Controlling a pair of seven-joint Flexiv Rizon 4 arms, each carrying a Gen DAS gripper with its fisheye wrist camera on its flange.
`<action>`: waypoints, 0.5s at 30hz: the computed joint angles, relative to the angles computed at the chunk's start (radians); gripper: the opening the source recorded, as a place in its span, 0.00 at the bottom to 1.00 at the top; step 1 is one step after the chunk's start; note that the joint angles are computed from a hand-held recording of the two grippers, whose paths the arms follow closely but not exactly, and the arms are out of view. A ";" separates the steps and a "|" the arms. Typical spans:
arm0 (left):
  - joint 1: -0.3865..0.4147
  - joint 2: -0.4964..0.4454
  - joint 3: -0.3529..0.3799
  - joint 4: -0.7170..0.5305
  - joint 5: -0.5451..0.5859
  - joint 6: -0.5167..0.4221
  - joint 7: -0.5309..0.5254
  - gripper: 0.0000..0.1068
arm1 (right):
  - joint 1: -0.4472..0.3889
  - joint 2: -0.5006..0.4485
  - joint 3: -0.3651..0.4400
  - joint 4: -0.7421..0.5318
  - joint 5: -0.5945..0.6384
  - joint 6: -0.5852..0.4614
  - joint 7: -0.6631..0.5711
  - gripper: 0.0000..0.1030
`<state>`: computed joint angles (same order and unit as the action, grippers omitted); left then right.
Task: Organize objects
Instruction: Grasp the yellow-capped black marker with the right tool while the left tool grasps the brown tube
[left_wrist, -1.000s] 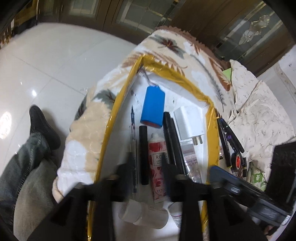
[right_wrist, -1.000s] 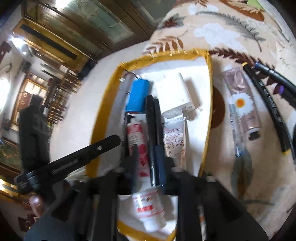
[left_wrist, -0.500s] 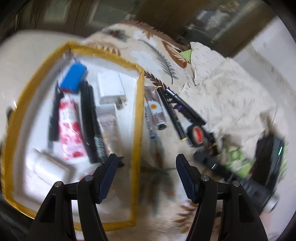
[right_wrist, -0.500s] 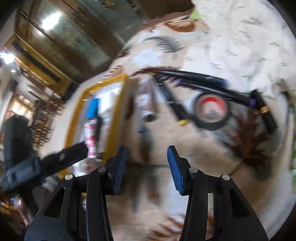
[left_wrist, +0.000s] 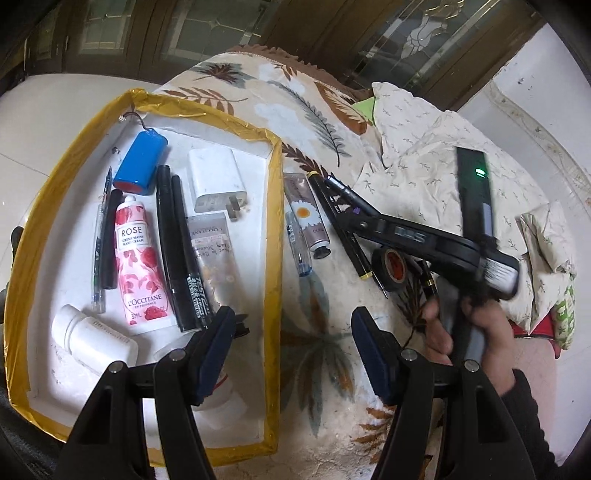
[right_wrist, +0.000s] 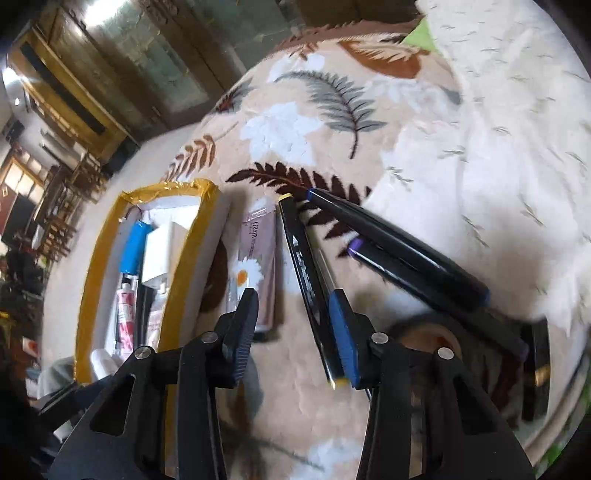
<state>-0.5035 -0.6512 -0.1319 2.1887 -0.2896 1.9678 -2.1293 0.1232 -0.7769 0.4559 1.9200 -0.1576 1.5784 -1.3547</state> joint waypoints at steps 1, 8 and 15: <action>0.008 -0.002 -0.007 0.001 0.005 0.003 -0.003 0.61 | 0.025 -0.002 -0.034 -0.005 -0.036 -0.008 0.036 0.33; -0.022 -0.003 0.020 -0.016 -0.005 -0.035 0.009 0.61 | 0.093 0.014 -0.094 -0.006 0.014 -0.035 0.053 0.15; -0.065 0.013 0.047 -0.067 -0.032 -0.157 0.053 0.61 | -0.021 0.072 0.031 0.198 0.070 0.067 0.060 0.15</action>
